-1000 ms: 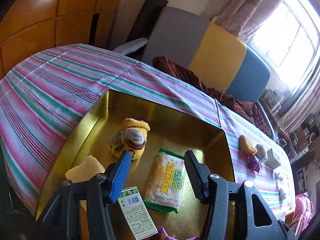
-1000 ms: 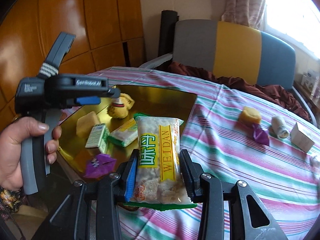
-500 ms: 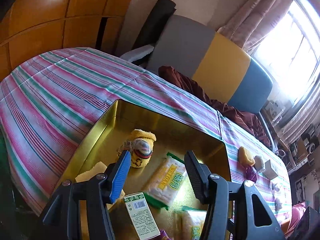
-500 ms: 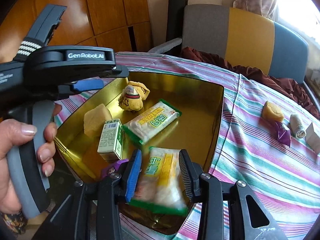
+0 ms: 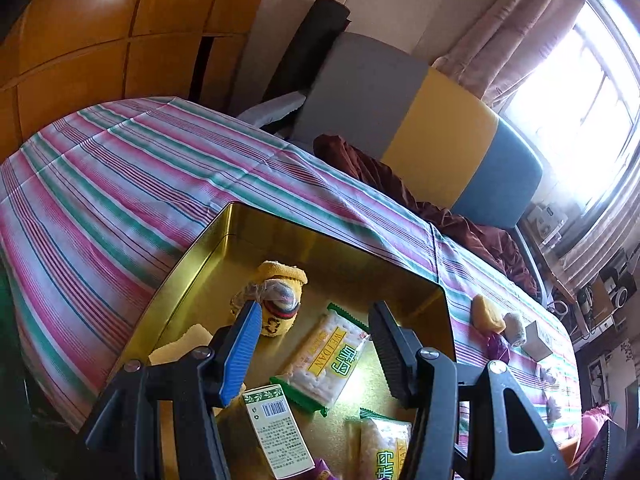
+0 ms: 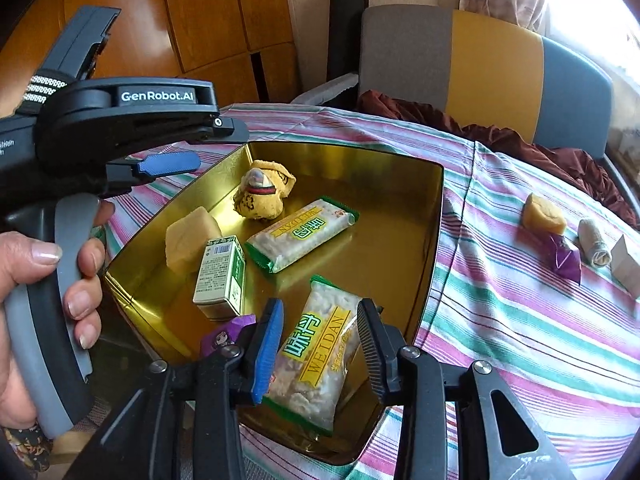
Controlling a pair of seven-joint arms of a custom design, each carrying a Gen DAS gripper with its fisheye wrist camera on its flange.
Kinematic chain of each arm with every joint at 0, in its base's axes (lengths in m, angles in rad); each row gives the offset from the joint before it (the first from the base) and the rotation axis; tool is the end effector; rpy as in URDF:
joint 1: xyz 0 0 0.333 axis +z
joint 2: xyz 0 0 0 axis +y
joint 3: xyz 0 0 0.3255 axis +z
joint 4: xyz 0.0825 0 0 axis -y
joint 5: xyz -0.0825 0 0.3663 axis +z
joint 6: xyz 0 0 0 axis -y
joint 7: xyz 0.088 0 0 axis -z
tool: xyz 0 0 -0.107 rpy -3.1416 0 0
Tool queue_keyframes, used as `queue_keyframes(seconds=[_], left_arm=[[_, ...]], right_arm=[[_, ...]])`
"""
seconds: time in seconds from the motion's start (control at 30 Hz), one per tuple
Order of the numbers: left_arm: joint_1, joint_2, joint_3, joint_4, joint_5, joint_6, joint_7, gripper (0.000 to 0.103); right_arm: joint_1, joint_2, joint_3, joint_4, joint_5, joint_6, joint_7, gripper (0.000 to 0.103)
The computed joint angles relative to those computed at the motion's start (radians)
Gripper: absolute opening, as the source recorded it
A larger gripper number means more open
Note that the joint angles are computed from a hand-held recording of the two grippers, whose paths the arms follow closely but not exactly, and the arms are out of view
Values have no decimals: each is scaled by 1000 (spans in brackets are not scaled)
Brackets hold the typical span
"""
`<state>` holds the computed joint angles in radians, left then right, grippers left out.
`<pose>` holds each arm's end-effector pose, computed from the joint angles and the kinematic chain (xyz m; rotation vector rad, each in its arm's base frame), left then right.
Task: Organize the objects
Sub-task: 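Open the left tool to drop its snack bar while the right tool releases its bar into the tray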
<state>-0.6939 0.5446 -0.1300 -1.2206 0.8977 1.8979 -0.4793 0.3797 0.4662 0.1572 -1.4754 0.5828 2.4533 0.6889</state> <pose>0.5492 -0.4716 0.5099 -2.3757 0.6879 -0.7675 0.6297 0.3486 0.4838 -2.3245 0.6540 -0.1172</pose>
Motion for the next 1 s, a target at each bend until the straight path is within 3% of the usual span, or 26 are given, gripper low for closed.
queue_keyframes(seconds=[1.0], left_arm=[[-22, 74, 17, 97, -24, 6, 65, 56]], right_arm=[[-21, 0, -18, 4, -5, 60, 31, 41]])
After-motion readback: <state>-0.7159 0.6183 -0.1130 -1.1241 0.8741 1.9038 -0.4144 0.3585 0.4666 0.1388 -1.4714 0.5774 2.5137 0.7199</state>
